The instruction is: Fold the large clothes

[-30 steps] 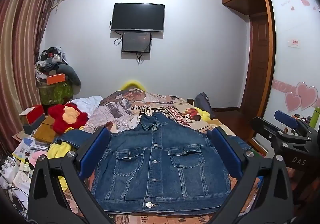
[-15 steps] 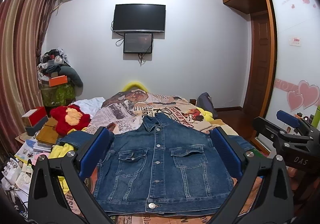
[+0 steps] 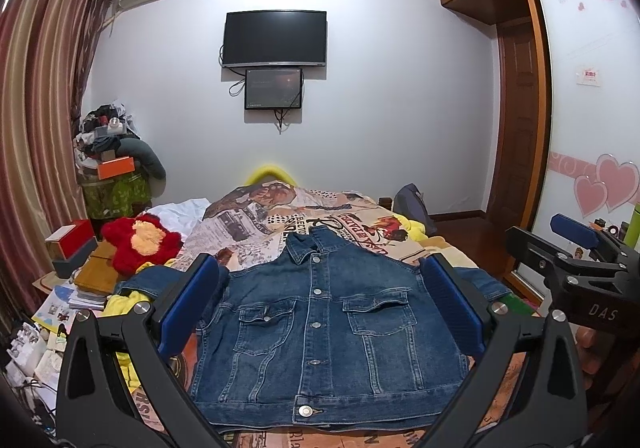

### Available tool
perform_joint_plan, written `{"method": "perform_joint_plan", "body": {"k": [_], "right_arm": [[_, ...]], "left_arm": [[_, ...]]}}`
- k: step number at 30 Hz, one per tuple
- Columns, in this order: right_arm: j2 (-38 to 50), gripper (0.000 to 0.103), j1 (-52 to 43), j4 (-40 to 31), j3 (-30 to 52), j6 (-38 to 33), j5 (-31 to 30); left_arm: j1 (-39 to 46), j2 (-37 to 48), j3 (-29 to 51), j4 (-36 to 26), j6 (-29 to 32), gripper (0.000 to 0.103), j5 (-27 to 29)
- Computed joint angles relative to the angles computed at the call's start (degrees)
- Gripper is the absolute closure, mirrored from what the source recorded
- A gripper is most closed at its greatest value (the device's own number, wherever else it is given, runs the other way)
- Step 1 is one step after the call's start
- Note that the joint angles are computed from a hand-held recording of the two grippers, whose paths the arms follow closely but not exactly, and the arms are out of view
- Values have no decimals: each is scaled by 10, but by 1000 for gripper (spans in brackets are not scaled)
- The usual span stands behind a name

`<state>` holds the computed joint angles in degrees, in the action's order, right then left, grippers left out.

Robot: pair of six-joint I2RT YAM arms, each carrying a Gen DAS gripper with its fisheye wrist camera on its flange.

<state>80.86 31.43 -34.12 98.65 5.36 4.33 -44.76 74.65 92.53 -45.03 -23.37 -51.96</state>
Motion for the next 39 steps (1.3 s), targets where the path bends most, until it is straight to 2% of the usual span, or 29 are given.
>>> {"method": "perform_joint_plan", "body": {"k": [39], "right_arm": [[2,0,1,-13,14,3,-1]], "left_arm": [[4,6,12,-9,-8,0,0]]}}
